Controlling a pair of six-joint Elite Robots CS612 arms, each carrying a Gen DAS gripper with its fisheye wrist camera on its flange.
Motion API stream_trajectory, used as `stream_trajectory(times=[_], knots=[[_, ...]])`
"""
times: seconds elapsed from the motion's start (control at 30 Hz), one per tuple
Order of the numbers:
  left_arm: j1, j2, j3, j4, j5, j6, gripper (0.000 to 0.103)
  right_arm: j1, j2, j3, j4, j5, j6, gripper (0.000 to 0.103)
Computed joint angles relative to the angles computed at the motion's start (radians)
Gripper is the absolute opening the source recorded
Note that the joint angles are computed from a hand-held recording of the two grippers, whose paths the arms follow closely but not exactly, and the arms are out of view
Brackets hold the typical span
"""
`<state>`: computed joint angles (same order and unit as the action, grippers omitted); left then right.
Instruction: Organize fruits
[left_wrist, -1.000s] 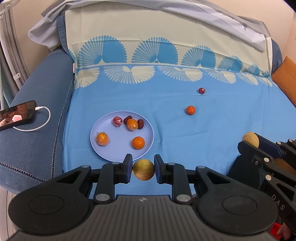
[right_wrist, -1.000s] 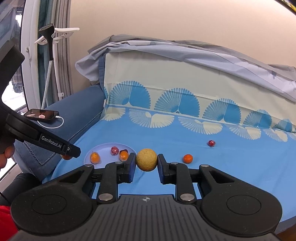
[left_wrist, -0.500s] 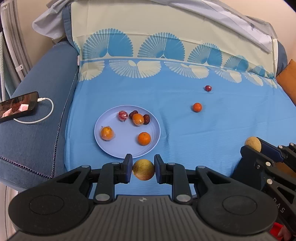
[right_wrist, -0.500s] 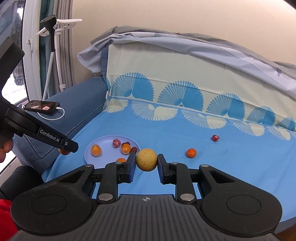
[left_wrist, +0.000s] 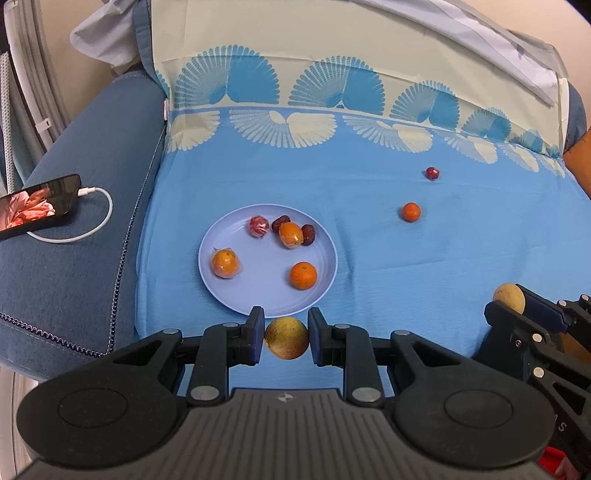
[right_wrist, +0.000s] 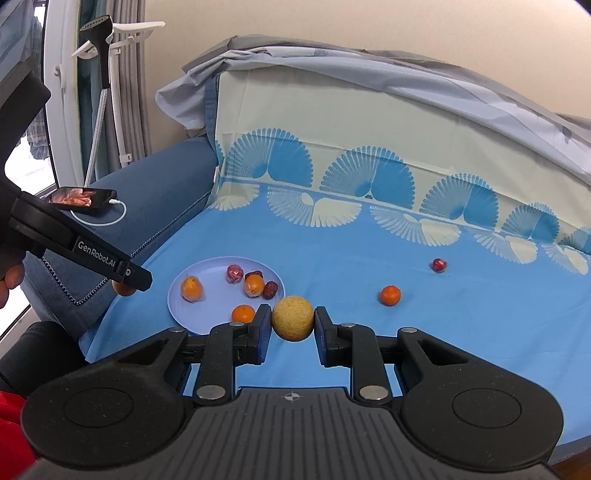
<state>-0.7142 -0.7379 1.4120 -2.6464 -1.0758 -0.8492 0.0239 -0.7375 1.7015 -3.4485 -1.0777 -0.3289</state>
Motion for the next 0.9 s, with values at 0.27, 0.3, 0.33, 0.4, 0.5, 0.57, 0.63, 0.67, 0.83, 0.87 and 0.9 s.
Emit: stream_trajectory(times=[0.27,0.3,0.33,0.4,0.5,0.57,0.63,0.67,0.83,0.87,0.9], knots=[[0.021,0.003,-0.008,0.027,0.003,-0.030,0.028,0.012,0.020,-0.043,0.047,0.005,-0.013,0.026],[0.024,0.002,-0.006,0.027,0.007,-0.037,0.027,0.015,0.025,-0.052,0.056,0.006,-0.013,0.026],[0.027,0.001,-0.004,0.029,0.014,-0.045,0.027,0.018,0.029,-0.060,0.064,0.008,-0.013,0.026],[0.035,0.000,-0.004,0.032,0.025,-0.060,0.028,0.026,0.039,-0.083,0.088,0.016,-0.014,0.026],[0.054,0.005,-0.011,0.035,0.023,-0.064,0.028,0.044,0.061,-0.126,0.128,0.022,-0.027,0.026],[0.067,0.013,-0.023,0.045,0.028,-0.073,0.028,0.059,0.078,-0.157,0.155,0.018,-0.038,0.026],[0.079,0.024,-0.039,0.054,0.028,-0.060,0.028,0.073,0.097,-0.191,0.183,0.016,-0.046,0.026],[0.085,0.032,-0.049,0.055,0.027,-0.052,0.028,0.080,0.106,-0.209,0.197,0.010,-0.049,0.026],[0.115,0.079,-0.104,0.048,-0.031,-0.015,0.028,0.105,0.151,-0.294,0.274,-0.018,-0.054,0.026],[0.119,0.088,-0.115,0.051,-0.042,-0.011,0.028,0.109,0.163,-0.315,0.292,-0.029,-0.053,0.026],[0.123,0.098,-0.125,0.045,-0.055,-0.002,0.028,0.112,0.172,-0.331,0.306,-0.038,-0.051,0.026]])
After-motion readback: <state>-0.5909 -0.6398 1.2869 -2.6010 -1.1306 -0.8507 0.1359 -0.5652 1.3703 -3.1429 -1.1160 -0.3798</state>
